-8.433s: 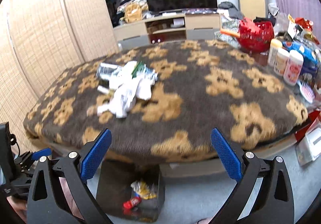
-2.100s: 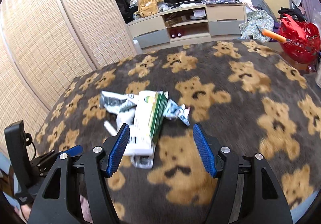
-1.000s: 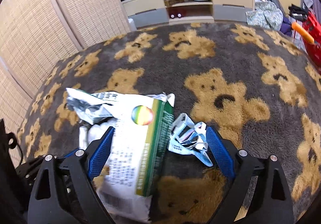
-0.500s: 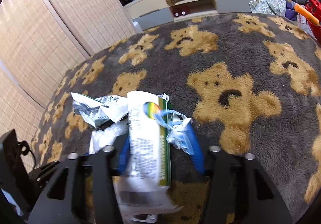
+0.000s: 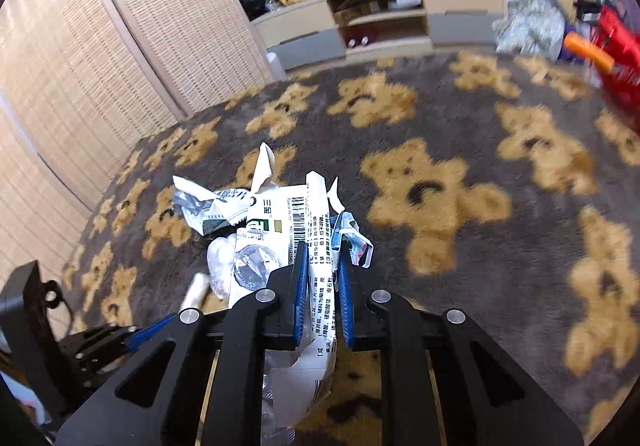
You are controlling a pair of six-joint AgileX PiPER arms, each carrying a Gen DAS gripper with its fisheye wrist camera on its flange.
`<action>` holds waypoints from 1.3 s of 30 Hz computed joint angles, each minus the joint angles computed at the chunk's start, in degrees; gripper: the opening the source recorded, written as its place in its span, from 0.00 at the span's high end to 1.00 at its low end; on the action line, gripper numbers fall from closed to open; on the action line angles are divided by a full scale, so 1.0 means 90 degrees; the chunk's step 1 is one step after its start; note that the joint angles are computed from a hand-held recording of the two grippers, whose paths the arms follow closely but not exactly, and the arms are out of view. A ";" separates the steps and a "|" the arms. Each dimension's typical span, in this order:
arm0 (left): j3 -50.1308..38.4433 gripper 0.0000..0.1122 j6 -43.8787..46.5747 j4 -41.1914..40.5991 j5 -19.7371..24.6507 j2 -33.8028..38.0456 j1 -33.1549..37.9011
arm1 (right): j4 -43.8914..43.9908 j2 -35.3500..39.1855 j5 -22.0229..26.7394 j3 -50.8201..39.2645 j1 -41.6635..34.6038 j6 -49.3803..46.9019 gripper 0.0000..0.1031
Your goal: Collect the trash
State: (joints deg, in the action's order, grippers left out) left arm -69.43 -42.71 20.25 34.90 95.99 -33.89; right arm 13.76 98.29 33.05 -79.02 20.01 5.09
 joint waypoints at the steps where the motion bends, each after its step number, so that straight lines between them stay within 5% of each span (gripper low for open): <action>1: 0.0042 0.90 -0.0017 -0.0002 0.0006 -0.0058 -0.0003 | -0.0188 -0.0106 0.0022 0.0023 0.0043 0.0137 0.85; 23: 0.1264 0.90 -0.1274 0.0461 0.0454 -0.1597 -0.0941 | -0.1291 -0.1641 0.0202 0.1484 0.0349 0.1196 0.85; 25: 0.1360 0.90 -0.1410 0.0502 0.0485 -0.1680 -0.1035 | -0.1989 -0.1624 0.0301 0.1511 0.0582 0.1745 0.85; 34: 0.1370 0.90 -0.1856 0.0714 0.0576 -0.1753 -0.1689 | -0.1752 -0.1625 0.0205 0.1840 0.0562 0.1769 0.85; 39: 0.1257 0.90 -0.1896 0.0728 0.0639 -0.1692 -0.1857 | -0.1878 -0.1162 0.0220 0.1146 0.0867 0.1957 0.85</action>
State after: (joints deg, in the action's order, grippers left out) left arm -58.11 -59.78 26.80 40.66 80.76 -50.61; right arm -3.15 87.83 35.03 -68.71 27.81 22.70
